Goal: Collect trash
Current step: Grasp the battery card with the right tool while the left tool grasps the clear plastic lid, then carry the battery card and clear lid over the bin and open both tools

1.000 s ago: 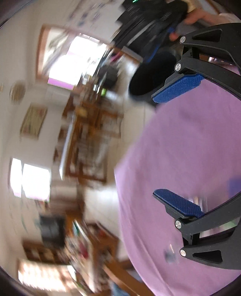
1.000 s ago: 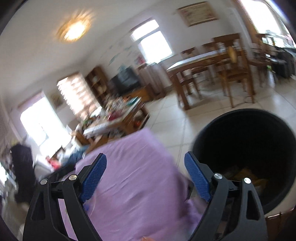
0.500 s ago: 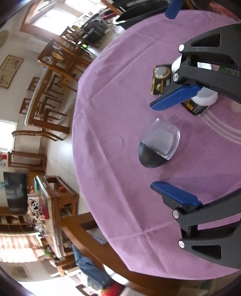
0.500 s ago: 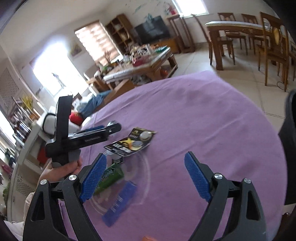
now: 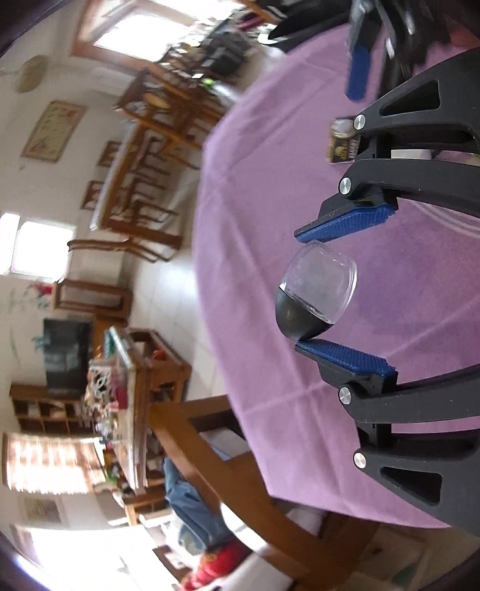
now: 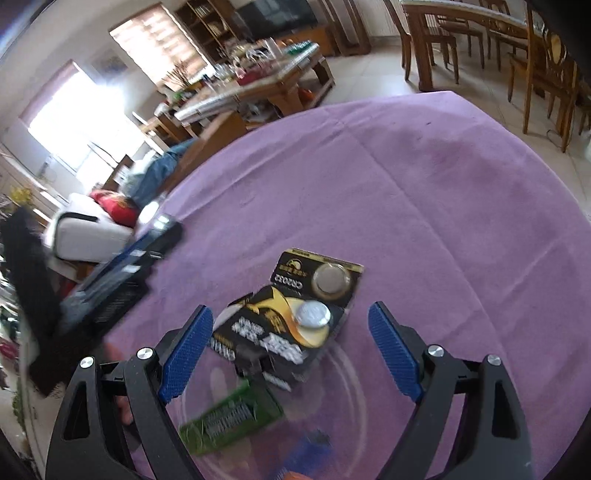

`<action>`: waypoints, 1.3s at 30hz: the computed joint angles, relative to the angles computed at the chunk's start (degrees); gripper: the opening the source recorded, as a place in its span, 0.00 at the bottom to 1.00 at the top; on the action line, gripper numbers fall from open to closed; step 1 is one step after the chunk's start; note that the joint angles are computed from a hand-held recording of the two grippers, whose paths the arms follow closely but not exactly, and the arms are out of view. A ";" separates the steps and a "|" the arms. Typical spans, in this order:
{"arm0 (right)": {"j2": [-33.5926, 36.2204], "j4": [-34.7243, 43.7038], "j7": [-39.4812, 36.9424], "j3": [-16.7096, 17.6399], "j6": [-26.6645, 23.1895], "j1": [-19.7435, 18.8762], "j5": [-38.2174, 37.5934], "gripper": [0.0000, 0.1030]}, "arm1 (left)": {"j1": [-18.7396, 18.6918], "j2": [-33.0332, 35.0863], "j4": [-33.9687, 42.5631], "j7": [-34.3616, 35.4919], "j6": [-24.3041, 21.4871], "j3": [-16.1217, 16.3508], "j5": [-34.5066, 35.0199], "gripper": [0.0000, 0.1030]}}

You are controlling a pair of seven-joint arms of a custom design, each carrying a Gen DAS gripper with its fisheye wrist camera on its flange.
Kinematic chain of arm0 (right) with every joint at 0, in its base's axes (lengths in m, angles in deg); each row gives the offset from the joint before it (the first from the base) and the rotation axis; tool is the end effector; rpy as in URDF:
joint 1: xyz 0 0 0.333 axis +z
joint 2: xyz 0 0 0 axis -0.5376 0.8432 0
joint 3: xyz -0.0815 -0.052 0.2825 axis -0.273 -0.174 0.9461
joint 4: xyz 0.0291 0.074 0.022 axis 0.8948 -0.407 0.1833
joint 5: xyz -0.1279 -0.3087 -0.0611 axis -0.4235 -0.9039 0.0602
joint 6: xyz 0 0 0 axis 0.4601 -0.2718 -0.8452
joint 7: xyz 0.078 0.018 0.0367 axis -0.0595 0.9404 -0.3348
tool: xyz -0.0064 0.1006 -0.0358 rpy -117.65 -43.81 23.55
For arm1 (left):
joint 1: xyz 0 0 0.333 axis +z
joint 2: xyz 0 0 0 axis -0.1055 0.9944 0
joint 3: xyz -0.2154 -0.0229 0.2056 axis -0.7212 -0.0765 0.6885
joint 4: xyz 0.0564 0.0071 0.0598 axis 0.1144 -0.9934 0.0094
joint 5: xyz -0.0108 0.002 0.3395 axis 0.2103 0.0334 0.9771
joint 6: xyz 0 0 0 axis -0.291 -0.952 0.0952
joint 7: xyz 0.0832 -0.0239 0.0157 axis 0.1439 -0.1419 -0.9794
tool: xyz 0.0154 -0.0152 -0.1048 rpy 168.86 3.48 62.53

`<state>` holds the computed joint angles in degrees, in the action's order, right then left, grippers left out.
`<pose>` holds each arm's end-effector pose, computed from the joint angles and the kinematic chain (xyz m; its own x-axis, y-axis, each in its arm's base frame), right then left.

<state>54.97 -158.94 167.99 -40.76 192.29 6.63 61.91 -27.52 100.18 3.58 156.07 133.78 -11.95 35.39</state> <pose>0.5712 0.3959 0.3741 -0.1628 -0.9047 -0.3936 -0.8277 0.3424 -0.4445 0.6772 -0.3563 0.4108 -0.3805 -0.9144 0.1380 -0.6739 0.1720 -0.7185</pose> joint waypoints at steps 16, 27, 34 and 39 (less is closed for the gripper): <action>6.39 15.18 1.85 -0.85 -17.14 2.67 -12.33 0.59 | 4.55 -3.71 -7.17 2.18 5.81 -4.49 -3.80 0.53; -3.14 -4.23 7.18 -5.58 6.16 4.60 -11.24 0.43 | 3.69 -3.11 -6.81 4.51 6.04 -4.54 -4.02 0.53; -8.19 -16.57 10.33 -13.06 21.49 9.94 -10.16 0.43 | 4.90 -3.27 -8.65 8.29 9.25 -7.36 -4.76 0.53; -11.26 -24.47 11.22 -25.27 30.17 20.54 -7.16 0.43 | 8.10 -2.87 -10.17 15.27 11.72 -13.67 -7.65 0.53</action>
<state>43.72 -183.40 179.21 -66.03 222.47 27.16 54.74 -19.42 97.31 -6.59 171.34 145.50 -25.62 27.73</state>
